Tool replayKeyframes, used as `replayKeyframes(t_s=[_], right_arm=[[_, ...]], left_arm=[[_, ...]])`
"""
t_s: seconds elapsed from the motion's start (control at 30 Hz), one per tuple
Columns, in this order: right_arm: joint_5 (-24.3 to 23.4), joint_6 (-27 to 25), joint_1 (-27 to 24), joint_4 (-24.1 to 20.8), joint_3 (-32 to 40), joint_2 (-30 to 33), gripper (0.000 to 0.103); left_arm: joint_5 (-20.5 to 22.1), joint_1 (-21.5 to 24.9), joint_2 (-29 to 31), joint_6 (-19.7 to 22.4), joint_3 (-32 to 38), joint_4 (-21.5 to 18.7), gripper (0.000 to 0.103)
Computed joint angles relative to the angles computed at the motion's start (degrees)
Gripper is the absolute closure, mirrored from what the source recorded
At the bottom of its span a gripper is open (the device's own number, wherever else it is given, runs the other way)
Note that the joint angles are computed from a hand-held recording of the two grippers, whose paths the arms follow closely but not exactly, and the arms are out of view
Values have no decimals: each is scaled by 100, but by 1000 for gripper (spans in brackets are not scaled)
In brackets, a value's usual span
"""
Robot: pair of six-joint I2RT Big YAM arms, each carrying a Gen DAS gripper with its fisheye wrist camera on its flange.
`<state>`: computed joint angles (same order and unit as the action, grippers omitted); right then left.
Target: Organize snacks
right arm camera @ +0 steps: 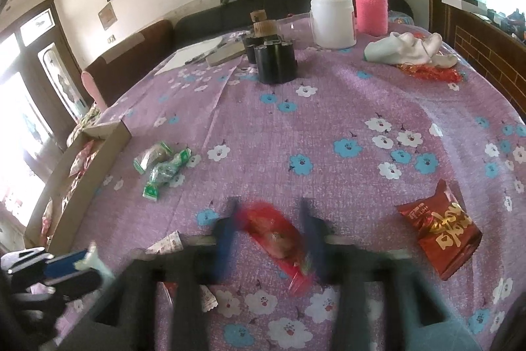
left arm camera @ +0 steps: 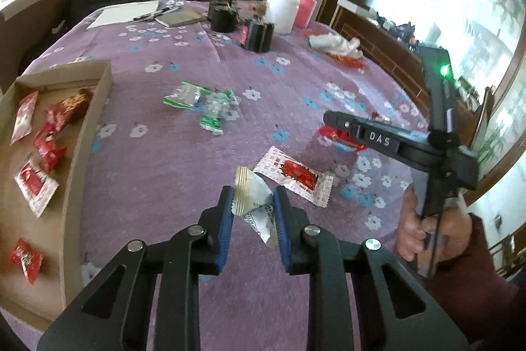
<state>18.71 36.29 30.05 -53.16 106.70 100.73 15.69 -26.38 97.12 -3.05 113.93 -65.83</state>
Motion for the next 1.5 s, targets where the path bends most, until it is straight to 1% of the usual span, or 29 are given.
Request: replayKeyframes(t_s=[0.13,0.17,0.2,0.23,0.27,0.3,0.33,0.37,0.47,0.5,0.53,0.63,0.7,0.73,0.8,0.87,0.9,0.93,0.97,1.0,1.03,1.13,1.27,1.33,1.4,1.5], right_arm=[[-21,34,-10,42,-38,-23,90],[-107,29,-26,107,-81,-51,89],[-304,41,-63,277,-185,-120,88],[-349,81,-77,395,-258,-175,82],[-288,142,-86,532,-360,-260,72],[-216,194,-92,609,-436,-330,48],[-146,275,-100,670,-525,-412,34],[-87,359,-106,722,-609,-485,33],[-58,717,-160,823,-883,-741,34],[-27,801,-167,763,-914,-776,33],[-4,842,-165,579,-876,-763,33],[-95,672,-130,117,-654,-588,33],[-154,436,-57,-173,-420,-384,33],[-152,331,-22,-269,-327,-312,34],[13,97,65,-576,-23,-82,34],[215,-113,162,-1010,359,187,38],[321,-218,219,-1222,530,310,44],[379,-255,249,-1296,562,346,62],[427,-257,272,-1419,638,405,67],[506,-245,296,-1431,646,407,79],[448,-174,291,-1450,642,395,79],[323,76,264,-1319,483,248,79],[398,135,300,-1233,502,153,79],[434,101,381,-1263,707,199,79],[377,-31,469,-1304,1083,350,79],[175,-325,618,-1535,2014,831,79]], left_arm=[[133,224,-247,-185,-231,168,83],[184,298,-312,-253,-292,211,83],[251,363,-354,-300,-339,236,83],[315,420,-384,-346,-360,233,83],[376,477,-424,-381,-400,233,83],[437,533,-461,-403,-432,238,83],[462,566,-497,-408,-469,262,83],[480,599,-539,-402,-513,296,83],[618,677,-643,-397,-650,399,83],[686,696,-657,-390,-684,422,83],[748,703,-660,-383,-707,436,83],[883,700,-654,-341,-755,421,83],[946,690,-686,-289,-803,411,83],[962,689,-706,-280,-821,417,83],[967,719,-766,-304,-856,456,83],[960,787,-833,-359,-896,519,83],[951,844,-862,-390,-909,553,83],[940,889,-883,-415,-920,578,83],[928,957,-919,-452,-954,620,83],[916,999,-944,-483,-986,650,83],[907,1049,-965,-513,-1019,680,83],[931,1240,-1028,-612,-1140,776,83],[851,1543,-1022,-702,-1191,827,82],[781,1684,-952,-749,-1123,783,82],[765,1852,-818,-828,-953,666,82],[712,2056,-496,-943,-509,366,82]])
